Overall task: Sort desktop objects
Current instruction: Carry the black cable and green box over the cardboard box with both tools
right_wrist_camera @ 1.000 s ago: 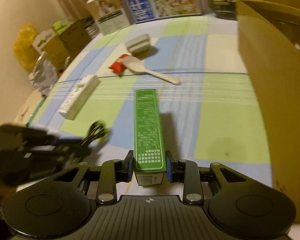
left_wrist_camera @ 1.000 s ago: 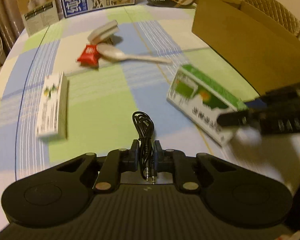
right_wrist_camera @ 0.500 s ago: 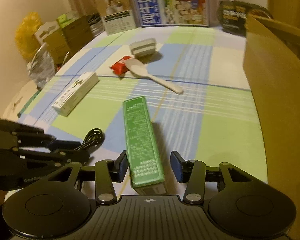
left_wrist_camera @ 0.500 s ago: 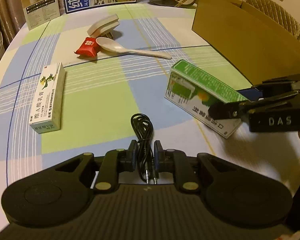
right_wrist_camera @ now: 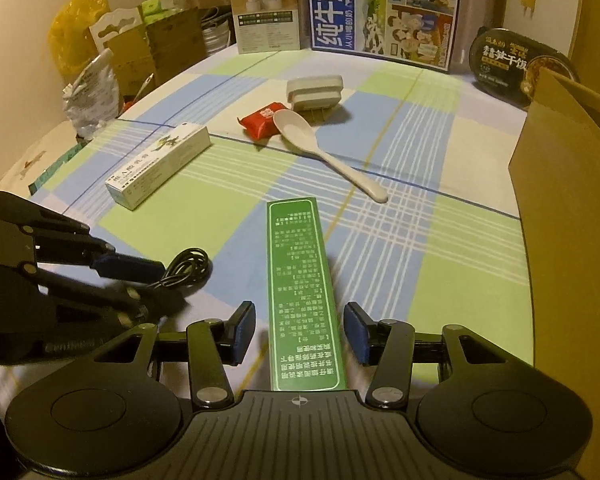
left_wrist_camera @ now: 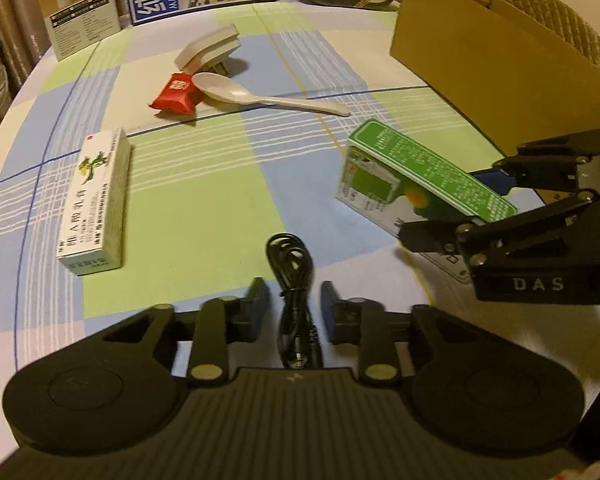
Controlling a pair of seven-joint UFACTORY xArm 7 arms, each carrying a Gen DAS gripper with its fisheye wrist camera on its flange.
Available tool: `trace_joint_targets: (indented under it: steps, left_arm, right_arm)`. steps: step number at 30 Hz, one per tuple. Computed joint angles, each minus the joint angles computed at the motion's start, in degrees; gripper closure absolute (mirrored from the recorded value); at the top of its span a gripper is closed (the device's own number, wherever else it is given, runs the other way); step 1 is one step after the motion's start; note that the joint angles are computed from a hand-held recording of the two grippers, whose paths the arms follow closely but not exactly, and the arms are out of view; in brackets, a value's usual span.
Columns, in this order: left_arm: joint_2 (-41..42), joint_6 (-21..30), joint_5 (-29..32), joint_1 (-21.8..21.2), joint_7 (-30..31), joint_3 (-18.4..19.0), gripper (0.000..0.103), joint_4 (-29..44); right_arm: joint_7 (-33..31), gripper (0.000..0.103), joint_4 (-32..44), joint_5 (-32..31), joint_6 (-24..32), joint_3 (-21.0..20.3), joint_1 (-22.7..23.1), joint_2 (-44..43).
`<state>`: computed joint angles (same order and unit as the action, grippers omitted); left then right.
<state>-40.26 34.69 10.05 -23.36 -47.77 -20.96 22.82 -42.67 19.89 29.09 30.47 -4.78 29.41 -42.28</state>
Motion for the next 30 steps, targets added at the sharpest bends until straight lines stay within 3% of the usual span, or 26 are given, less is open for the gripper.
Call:
trace_joint_targets:
  steps: [12, 22, 23, 25, 30]
  left_arm:
    - [-1.97, -0.09, -0.29, 0.24, -0.88, -0.06, 0.092, -0.79]
    - [-1.9, 0.25, -0.29, 0.37, -1.14, -0.04, 0.092, -0.71]
    - [-1.96, 0.29, -0.3, 0.36, -1.14, 0.0, 0.092, -0.74]
    - [-2.04, 0.23, -0.28, 0.37, -1.16, 0.04, 0.092, -0.74]
    - [-2.06, -0.42, -0.6, 0.27, -1.12, 0.32, 0.092, -0.89]
  right_arm:
    - [-1.73, 0.057, 1.53, 1.34, -0.37, -0.62, 1.4, 2.09]
    - [-1.9, 0.057, 2.46, -1.18, 0.51, 2.22, 0.05, 4.5]
    - [-1.59, 0.06, 2.38, -1.72, 0.57, 2.65, -0.31, 4.56]
    - [-0.44, 0.075, 2.15, -2.75, 0.26, 3.52, -1.13, 4.66]
    - [0.99, 0.075, 1.67, -2.73, -0.22, 3.0, -0.83, 3.58]
